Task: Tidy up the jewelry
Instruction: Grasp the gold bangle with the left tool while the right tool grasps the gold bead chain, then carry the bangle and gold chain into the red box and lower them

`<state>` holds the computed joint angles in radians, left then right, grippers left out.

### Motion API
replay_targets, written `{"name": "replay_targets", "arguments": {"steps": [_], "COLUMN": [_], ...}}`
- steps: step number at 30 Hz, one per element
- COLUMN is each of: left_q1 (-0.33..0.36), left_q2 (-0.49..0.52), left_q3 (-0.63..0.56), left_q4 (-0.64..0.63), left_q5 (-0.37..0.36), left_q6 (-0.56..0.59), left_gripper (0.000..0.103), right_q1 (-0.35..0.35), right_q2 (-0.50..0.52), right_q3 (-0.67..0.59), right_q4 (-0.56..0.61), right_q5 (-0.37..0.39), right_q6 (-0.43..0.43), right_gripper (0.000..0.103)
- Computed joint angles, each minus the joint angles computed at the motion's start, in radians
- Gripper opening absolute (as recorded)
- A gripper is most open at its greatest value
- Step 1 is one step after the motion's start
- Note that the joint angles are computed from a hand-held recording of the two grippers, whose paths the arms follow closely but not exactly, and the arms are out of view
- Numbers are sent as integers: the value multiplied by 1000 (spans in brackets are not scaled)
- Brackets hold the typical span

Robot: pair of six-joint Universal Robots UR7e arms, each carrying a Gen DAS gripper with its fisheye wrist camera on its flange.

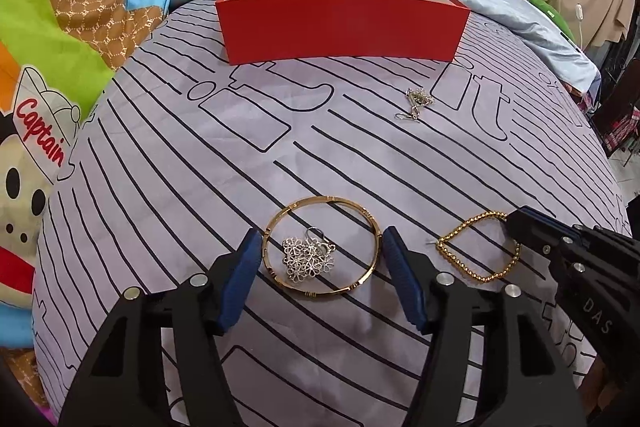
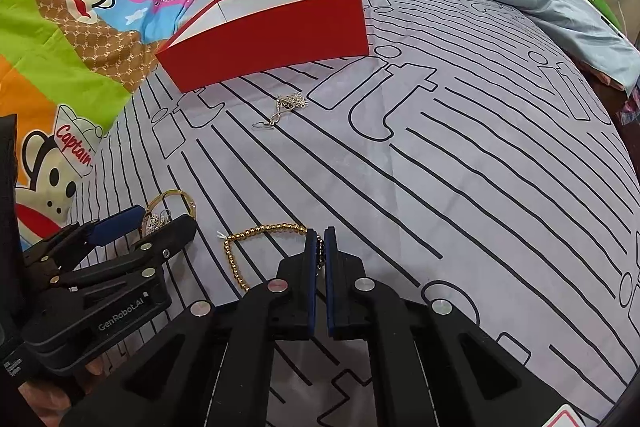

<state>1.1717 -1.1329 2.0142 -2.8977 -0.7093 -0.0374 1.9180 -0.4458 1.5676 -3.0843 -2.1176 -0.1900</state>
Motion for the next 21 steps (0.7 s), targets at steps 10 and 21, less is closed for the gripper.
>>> {"name": "replay_targets", "arguments": {"steps": [10,21], "left_q1": [-13,-71], "left_q2": [-31,-100], "left_q3": [11,-40], "left_q4": [-8,47], "left_q5": [-28,-20], "left_q6": [-2,13], "left_gripper": [60,60], "right_q1": [12,58], "right_q2": [-17,-53], "right_q3": [8,-21], "right_q4": [-21,-71], "right_q5": [20,62], "right_q6": [-7,-57], "right_gripper": [3,3]}}
